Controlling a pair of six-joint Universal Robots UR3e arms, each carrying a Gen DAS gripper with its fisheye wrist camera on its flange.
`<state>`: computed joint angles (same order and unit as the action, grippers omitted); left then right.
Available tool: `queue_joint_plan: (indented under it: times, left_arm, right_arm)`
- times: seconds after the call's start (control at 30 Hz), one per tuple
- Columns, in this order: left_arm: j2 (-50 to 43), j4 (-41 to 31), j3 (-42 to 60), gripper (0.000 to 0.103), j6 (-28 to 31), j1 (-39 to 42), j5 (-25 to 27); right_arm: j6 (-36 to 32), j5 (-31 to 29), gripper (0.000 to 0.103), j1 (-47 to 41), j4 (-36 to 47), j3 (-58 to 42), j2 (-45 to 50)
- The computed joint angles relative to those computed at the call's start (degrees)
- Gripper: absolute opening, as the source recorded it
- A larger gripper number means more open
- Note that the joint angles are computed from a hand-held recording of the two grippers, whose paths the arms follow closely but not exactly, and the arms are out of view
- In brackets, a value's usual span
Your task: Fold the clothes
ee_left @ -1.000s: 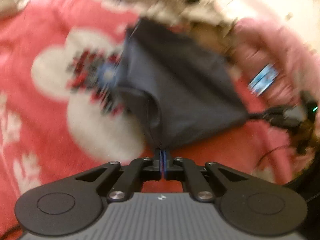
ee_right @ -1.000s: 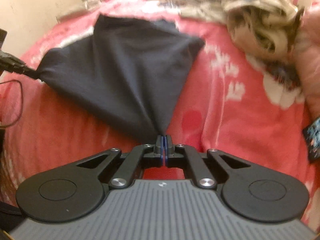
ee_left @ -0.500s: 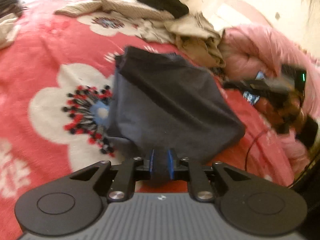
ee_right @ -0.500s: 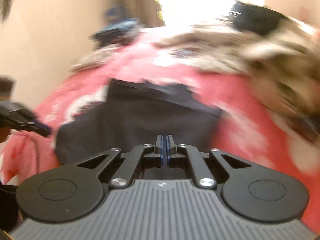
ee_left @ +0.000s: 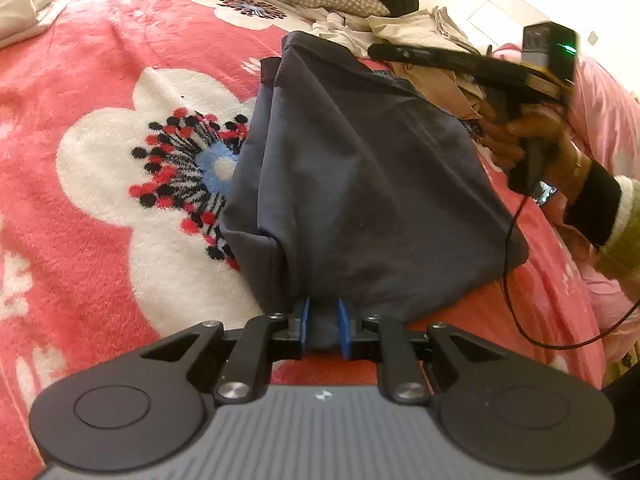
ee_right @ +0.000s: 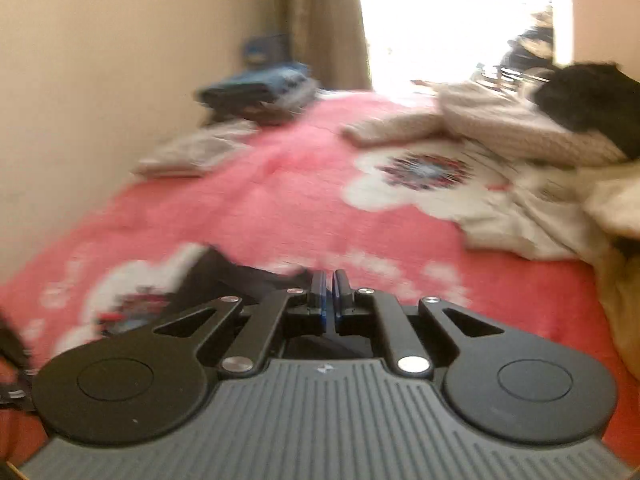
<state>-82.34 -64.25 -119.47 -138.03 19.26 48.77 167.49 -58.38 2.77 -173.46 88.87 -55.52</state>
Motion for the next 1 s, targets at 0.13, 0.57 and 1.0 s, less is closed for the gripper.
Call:
queue_joint_plan:
  times: [0.13,0.57,1.0]
  left_arm:
    - [0.35,-1.55,-0.12,0.016,0.8,1.02,-0.69]
    - [6.34,-11.63,1.32,0.037,5.47,6.13,-3.94]
    - [-0.02,4.67,3.67,0.045,-9.56,-1.04,0.01]
  right_arm:
    - [-10.34,8.61,0.004,1.71,13.86,-2.32,-1.31]
    - [11.36,5.62,0.01,-5.7,0.65,12.84,-13.44]
    - [10.93,10.14,0.031,-3.76,9.35,39.35,-35.13]
